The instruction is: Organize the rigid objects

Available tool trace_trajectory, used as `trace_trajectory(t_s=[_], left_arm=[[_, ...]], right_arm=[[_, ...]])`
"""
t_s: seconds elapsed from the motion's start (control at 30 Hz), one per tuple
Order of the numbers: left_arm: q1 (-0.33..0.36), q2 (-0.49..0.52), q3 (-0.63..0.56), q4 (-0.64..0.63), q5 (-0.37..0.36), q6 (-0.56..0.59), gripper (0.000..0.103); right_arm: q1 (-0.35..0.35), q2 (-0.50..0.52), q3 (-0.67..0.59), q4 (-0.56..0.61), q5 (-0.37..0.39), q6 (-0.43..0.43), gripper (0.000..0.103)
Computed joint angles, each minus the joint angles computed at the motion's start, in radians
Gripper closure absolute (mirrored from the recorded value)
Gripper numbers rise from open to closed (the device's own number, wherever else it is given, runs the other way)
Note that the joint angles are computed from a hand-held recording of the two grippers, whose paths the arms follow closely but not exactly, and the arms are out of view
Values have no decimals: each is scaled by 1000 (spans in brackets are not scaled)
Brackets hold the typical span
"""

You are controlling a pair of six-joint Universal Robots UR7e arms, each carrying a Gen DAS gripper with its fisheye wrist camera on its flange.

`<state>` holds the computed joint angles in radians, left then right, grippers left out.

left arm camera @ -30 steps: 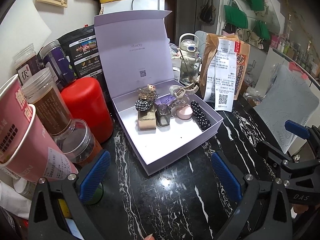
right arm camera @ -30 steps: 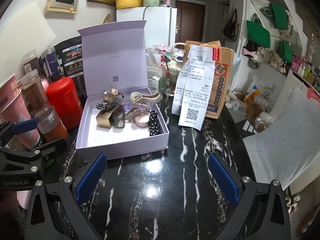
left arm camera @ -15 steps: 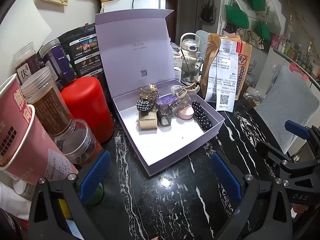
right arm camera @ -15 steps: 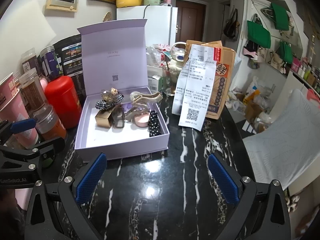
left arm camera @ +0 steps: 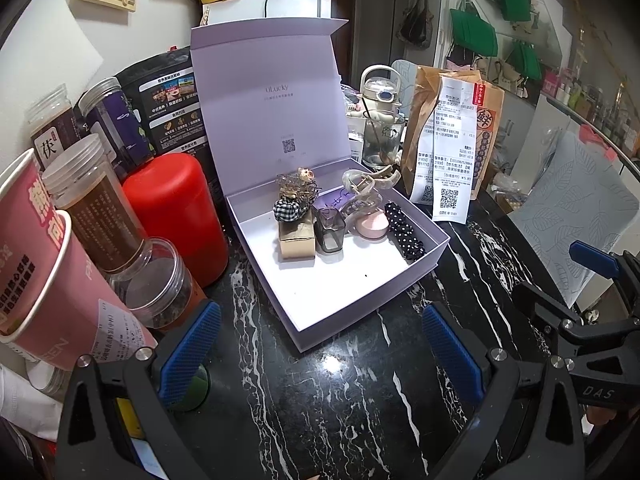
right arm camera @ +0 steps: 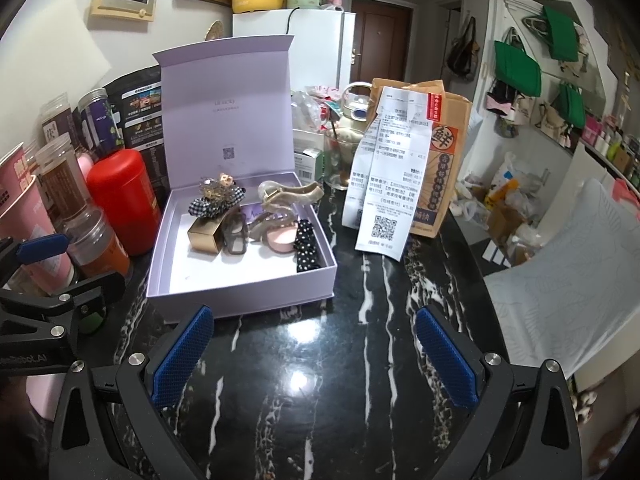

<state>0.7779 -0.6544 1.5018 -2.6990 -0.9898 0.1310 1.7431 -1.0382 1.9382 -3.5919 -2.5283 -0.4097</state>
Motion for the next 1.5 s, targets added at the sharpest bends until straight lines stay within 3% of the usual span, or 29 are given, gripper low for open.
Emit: trace_trajectory(t_s=[1.5], left_arm=[[-9, -15, 21, 20, -2, 5, 0]], right_arm=[[5, -4, 19, -26, -26, 7, 0]])
